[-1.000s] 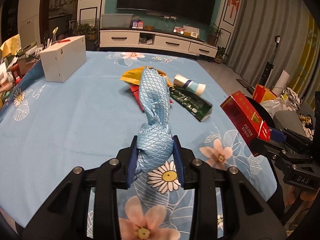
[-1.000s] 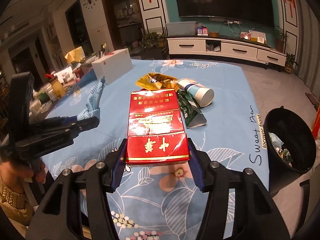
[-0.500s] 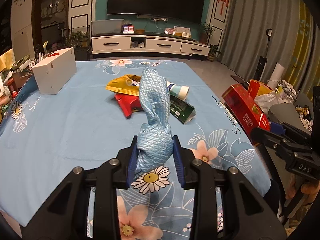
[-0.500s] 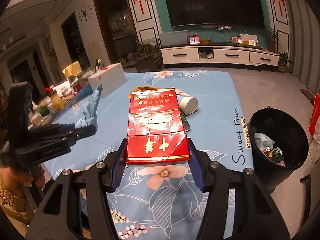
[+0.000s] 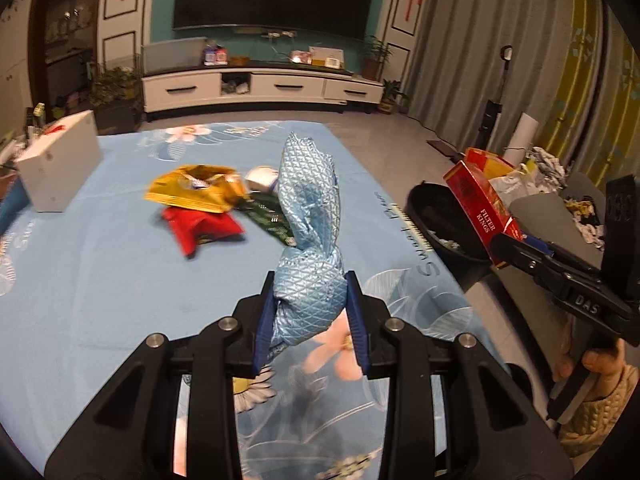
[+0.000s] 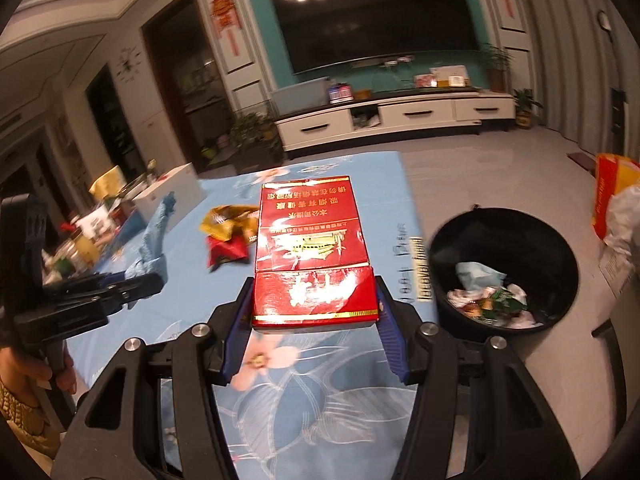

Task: Collect trash
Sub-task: 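Carry red box and blue cloth over the black bin and open both tools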

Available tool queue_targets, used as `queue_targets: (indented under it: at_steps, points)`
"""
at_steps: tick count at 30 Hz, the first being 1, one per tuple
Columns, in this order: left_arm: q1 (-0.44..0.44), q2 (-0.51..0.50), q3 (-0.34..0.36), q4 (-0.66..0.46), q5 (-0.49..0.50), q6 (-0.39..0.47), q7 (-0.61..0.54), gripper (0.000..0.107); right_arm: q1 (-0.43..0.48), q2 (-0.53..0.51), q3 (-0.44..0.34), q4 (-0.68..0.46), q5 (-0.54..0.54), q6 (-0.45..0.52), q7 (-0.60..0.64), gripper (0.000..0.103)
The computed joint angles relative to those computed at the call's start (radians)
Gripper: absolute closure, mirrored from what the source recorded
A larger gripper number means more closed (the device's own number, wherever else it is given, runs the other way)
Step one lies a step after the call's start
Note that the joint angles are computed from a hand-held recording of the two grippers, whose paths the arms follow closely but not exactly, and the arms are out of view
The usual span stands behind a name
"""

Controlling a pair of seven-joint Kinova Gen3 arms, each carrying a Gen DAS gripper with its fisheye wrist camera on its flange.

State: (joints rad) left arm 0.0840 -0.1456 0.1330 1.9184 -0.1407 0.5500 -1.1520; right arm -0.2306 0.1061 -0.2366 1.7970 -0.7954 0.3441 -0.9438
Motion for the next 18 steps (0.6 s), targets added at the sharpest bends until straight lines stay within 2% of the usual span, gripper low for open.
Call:
queue_targets:
  at_steps: [4, 12, 16, 18]
  points:
    - [0.036, 0.066, -0.028, -0.053, 0.103, -0.012, -0.094, 0.074, 0.039, 0.004, 0.015, 0.014, -0.034, -0.020, 0.003, 0.047]
    - [0.082, 0.231, -0.006, -0.225, 0.205, -0.003, -0.253, 0.074, 0.109, 0.011, 0.030, 0.046, -0.058, -0.085, -0.031, 0.047]
    - [0.092, 0.341, 0.018, -0.347, 0.265, 0.023, -0.344, 0.073, 0.128, 0.039, 0.046, 0.035, 0.012, -0.105, -0.116, 0.047]
    - [0.112, 0.389, 0.017, -0.399, 0.264, 0.034, -0.354, 0.073, 0.133, 0.059, 0.051, 0.024, 0.058, -0.108, -0.166, 0.047]
